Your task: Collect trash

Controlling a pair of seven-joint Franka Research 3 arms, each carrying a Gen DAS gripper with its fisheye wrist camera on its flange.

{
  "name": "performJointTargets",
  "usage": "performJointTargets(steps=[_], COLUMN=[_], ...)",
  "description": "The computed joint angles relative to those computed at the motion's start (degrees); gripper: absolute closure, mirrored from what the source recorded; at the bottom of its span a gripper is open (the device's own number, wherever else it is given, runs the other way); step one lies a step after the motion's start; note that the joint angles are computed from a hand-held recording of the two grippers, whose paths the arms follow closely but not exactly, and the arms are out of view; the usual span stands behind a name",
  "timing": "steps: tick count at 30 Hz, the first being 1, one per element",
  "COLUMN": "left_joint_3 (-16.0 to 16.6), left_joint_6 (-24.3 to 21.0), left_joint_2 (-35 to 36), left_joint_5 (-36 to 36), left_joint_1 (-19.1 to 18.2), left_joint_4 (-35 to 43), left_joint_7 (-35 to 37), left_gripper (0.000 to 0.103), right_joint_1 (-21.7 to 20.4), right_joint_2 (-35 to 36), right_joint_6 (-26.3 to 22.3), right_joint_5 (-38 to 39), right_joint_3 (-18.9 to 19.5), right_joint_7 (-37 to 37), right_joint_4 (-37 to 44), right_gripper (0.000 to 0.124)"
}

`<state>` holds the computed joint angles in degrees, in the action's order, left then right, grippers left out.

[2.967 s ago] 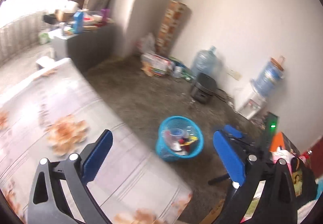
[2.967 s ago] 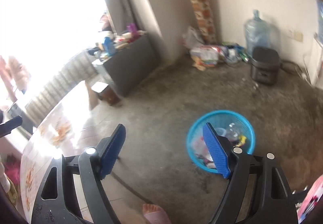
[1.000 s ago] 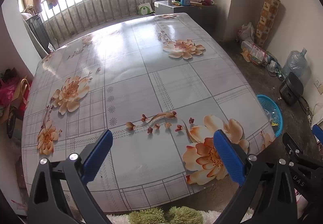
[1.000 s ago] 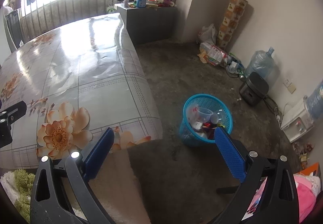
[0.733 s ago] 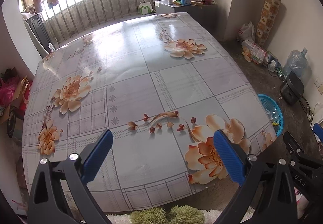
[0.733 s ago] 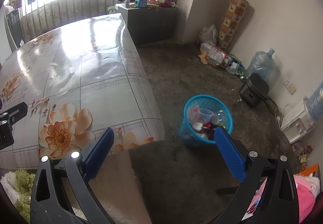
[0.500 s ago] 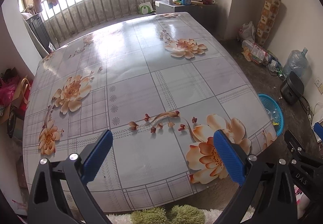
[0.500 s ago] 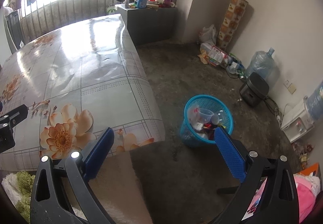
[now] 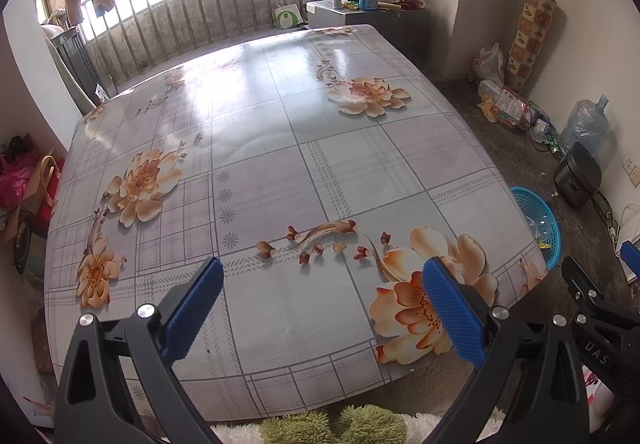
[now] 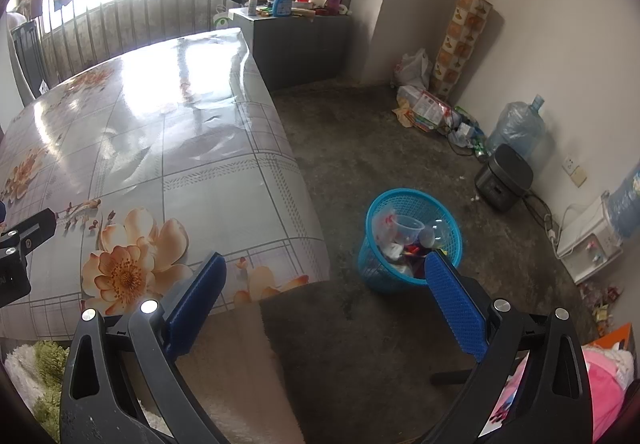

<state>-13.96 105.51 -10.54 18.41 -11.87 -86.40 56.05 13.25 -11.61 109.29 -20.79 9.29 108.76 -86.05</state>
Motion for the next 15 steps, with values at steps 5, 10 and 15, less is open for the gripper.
performJointTargets(steps=[5,10,15], left_joint_3=[0.0,0.1,0.0], left_joint_6=[0.0,0.1,-0.1], left_joint_2=[0.0,-0.1,0.0], left_joint_5=[0.0,-0.1,0.0], left_joint_1=[0.0,0.0,0.0], left_joint_4=[0.0,-0.1,0.2], left_joint_7=[0.0,0.0,0.0], left_gripper=[0.005,0.005,0.005], right_joint_1=[0.1,0.1,0.2], right_joint_2=[0.0,0.0,0.0], right_joint_6=[0.0,0.0,-0.5], right_joint_5=[-0.1,-0.1,-0.2], right_joint_3=[0.0,0.0,0.2], right_joint_7=[0.1,-0.1,0.3], right_joint_4=[0.0,0.0,0.4], right_gripper=[0.028,0.028,0.028])
